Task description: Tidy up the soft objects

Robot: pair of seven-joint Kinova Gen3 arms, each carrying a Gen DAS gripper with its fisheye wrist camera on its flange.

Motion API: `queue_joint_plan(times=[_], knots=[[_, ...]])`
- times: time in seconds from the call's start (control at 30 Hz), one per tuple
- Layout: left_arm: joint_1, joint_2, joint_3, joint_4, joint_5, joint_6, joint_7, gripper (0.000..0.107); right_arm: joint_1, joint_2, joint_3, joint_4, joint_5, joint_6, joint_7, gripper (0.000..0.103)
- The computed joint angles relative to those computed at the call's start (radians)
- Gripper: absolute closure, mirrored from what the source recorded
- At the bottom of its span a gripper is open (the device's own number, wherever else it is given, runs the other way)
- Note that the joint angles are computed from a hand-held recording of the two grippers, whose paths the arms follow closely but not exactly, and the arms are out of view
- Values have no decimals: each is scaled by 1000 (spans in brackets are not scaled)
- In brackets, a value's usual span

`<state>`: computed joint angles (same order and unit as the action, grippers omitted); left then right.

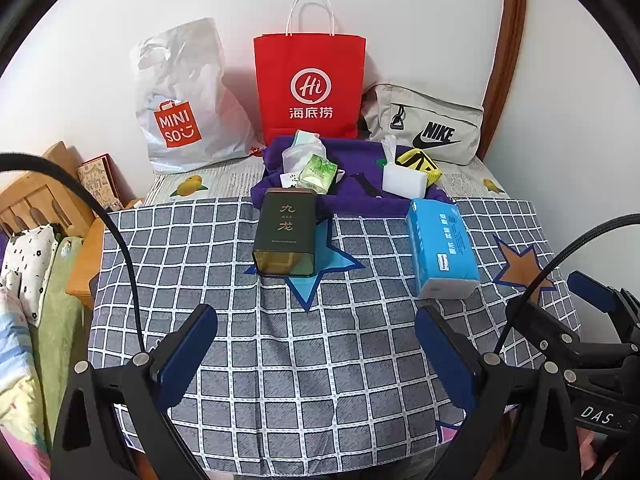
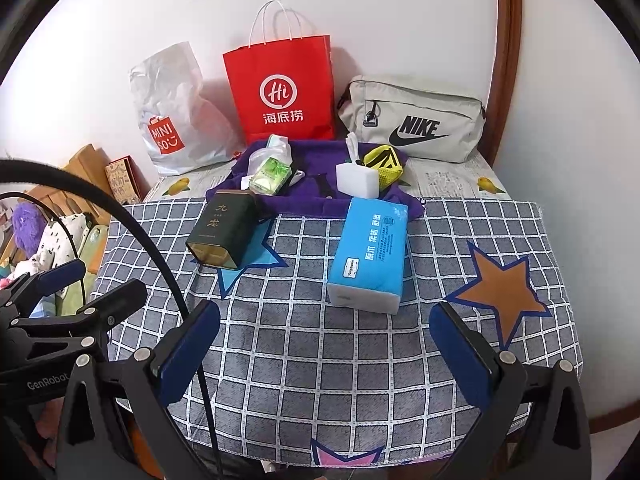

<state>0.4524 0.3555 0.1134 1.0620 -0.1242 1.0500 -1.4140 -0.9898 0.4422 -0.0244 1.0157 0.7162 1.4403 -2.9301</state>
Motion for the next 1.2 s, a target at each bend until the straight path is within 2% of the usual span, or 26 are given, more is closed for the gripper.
queue_joint_plan(times=[1.2], knots=[[-5, 14, -4, -21, 2, 23, -3, 8, 5, 12, 4, -14, -14, 7, 13, 0]])
